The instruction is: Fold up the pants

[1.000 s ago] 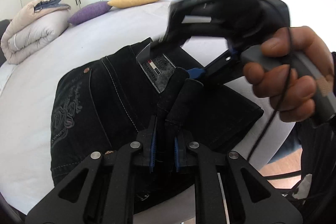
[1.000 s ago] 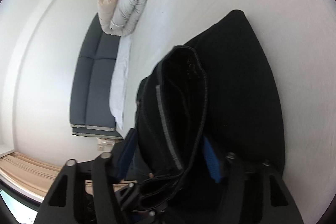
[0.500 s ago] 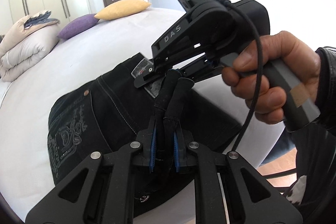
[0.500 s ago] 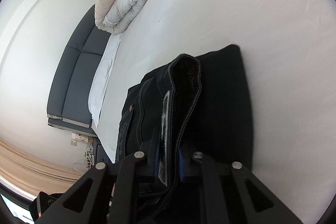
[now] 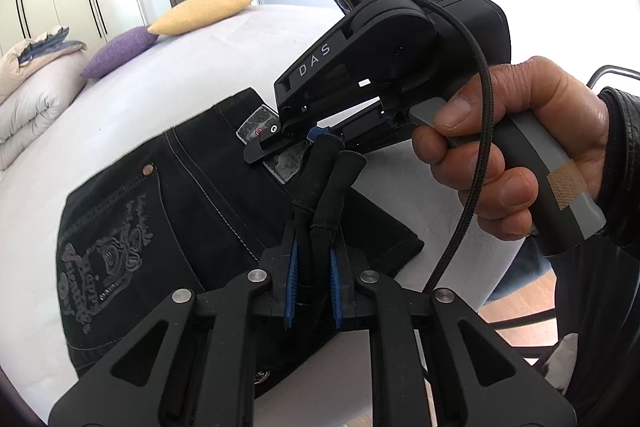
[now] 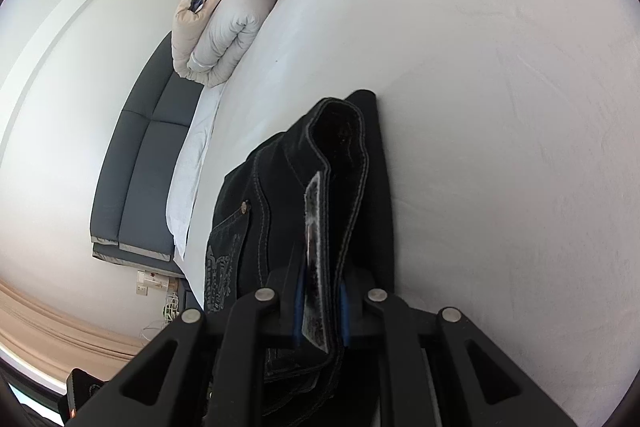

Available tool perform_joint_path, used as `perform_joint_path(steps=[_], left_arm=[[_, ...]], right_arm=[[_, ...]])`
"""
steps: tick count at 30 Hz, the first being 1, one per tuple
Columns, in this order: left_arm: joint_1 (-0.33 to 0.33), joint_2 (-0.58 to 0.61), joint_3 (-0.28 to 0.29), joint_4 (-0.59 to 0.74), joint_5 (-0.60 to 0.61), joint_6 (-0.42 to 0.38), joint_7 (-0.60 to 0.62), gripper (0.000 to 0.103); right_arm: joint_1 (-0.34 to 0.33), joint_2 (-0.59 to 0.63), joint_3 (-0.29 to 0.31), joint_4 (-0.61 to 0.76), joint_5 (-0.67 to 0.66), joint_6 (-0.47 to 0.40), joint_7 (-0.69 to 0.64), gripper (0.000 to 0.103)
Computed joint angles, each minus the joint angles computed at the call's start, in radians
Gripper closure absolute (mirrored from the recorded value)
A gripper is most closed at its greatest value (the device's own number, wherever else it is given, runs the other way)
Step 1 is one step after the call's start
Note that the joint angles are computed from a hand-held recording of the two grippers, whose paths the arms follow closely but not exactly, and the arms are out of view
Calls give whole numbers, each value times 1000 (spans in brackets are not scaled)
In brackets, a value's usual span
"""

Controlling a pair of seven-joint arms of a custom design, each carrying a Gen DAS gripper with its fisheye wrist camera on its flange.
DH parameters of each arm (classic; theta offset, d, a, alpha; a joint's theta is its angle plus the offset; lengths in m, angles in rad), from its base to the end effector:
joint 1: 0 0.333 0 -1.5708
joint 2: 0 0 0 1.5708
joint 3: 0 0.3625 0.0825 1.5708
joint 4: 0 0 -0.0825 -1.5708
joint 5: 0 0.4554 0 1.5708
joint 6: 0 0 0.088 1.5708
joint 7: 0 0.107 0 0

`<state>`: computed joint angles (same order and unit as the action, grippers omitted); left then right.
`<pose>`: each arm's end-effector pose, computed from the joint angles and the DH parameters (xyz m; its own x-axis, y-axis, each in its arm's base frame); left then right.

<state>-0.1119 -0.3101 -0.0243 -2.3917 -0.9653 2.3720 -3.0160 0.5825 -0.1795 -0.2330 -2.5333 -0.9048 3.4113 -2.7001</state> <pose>0.5167 -0.0806 0.4795 -0.9123 -0.3945 -0.1099 -0.2084 0.6781 -0.7048 0.4433 0.2539 0.4363 -0.2877 -0.5200 -0.8043 -0.6873 0.6970 -0.2047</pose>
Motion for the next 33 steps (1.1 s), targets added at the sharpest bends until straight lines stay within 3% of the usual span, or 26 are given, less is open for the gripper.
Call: perform_joint_path(steps=[2,3,5,8,10,11,12,13,14,15,20,22,23,24,26,30,33], left_arm=[[-3,3,-5,-3,0,9,0,91],[-5,4,-4,-4,-7,10,-3,90],[0,8,-1,8,0,-16,-39,87],[33,29,33,71,38,-184,-124,84],[67,46,61,119,42,-307,-164,84],[83,54,66,137,39,-343,-177,84],[104,79,80,176,30,-404,-204,84],[120,95,79,197,22,-427,-218,84],[137,125,79,232,15,-444,-244,84],[153,167,72,280,12,-450,-291,84],[203,363,9,499,23,-405,-479,84],[205,441,-22,587,80,-355,-562,84],[202,483,-36,640,131,-336,-608,84],[196,509,-47,662,184,-303,-645,84],[197,530,-65,668,258,-281,-683,84],[215,475,-85,571,264,-213,-623,84],[220,449,-85,532,249,-201,-606,84]], right_arm=[[-99,1,115,-30,121,28,-124,89],[-120,-3,145,-35,155,27,-162,89],[-102,-18,136,-39,159,14,-180,80],[-110,-83,165,-77,226,-30,-215,61],[-152,-162,228,-111,282,-110,-230,58],[-160,-191,244,-117,295,-145,-238,60],[-153,-215,241,-122,301,-154,-256,69],[-133,-221,224,-119,310,-156,-275,95],[-112,-223,207,-113,320,-155,-294,101],[-66,-212,167,-100,330,-146,-320,101],[291,-143,-134,-34,406,-170,-453,101],[395,-137,-204,-36,546,-232,-560,101],[395,-133,-205,-43,541,-248,-542,103],[359,-125,-183,-58,489,-208,-482,103],[254,-117,-80,-84,501,-152,-459,103],[157,-123,33,-89,538,-168,-479,103],[38,-128,166,-94,566,-170,-471,103]])
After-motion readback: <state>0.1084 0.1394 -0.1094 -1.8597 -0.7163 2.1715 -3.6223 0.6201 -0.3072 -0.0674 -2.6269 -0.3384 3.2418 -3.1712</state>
